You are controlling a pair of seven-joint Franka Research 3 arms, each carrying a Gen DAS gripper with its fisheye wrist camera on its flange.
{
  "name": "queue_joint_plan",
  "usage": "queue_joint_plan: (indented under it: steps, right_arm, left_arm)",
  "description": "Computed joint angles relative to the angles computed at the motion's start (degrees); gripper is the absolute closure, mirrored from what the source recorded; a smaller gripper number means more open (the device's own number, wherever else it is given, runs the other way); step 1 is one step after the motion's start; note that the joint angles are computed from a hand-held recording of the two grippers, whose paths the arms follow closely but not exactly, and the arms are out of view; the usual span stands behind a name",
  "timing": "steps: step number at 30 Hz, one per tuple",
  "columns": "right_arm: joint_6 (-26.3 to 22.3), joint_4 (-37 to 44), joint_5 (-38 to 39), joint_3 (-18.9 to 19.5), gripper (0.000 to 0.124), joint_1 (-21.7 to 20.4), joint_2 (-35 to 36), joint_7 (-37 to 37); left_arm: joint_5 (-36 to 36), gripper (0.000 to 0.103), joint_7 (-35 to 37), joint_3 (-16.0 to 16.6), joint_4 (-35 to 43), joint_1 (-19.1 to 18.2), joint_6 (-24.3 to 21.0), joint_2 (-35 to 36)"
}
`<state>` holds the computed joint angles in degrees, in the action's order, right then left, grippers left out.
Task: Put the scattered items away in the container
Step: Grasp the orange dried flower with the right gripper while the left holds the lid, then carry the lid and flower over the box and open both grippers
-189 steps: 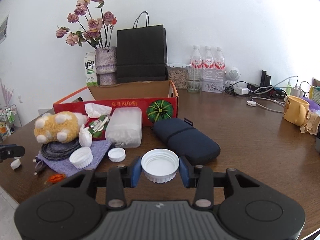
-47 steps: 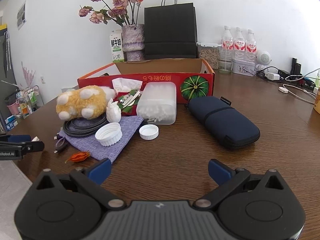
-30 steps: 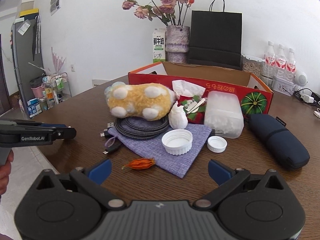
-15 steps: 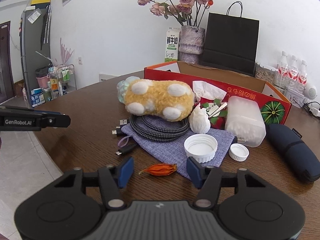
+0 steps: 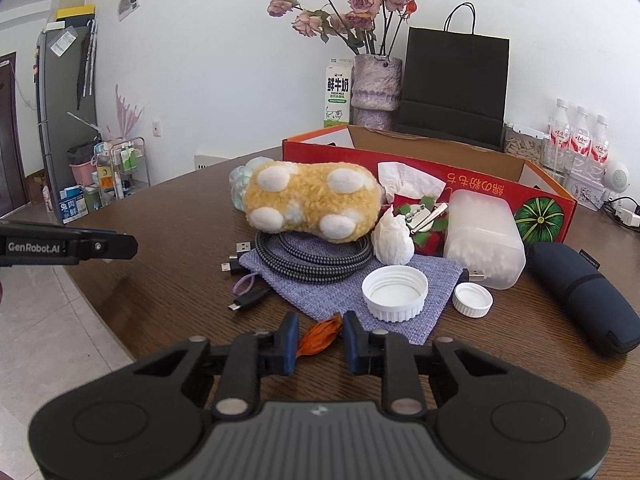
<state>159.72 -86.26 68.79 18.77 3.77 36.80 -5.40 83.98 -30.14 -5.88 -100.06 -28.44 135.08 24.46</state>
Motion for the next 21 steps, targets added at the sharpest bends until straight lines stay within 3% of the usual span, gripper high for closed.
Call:
queue_joint_plan:
  steps: [2,14,21]
  right_arm:
    - [-0.26,-0.29,0.78,0.41,0.110,-0.48,-0.24,-0.59]
    - [-1.90,0.56,6.82,0.24,0.111,-1.56,-0.88,-4.61]
    - [-2.01,9.77,10.33,0.20,0.111,-1.57,2.80,-5.01]
  left_arm:
    - [0.18,0.074,0.02,0.01,0.16,-0.12,-0.14,0.02]
    - [1.46,0.074,2.09,0.55,3.84,-0.66,0.29,1.41]
    - [4.72,0.074,4.38,2.44,11.64,-1.33,1.92,4.92]
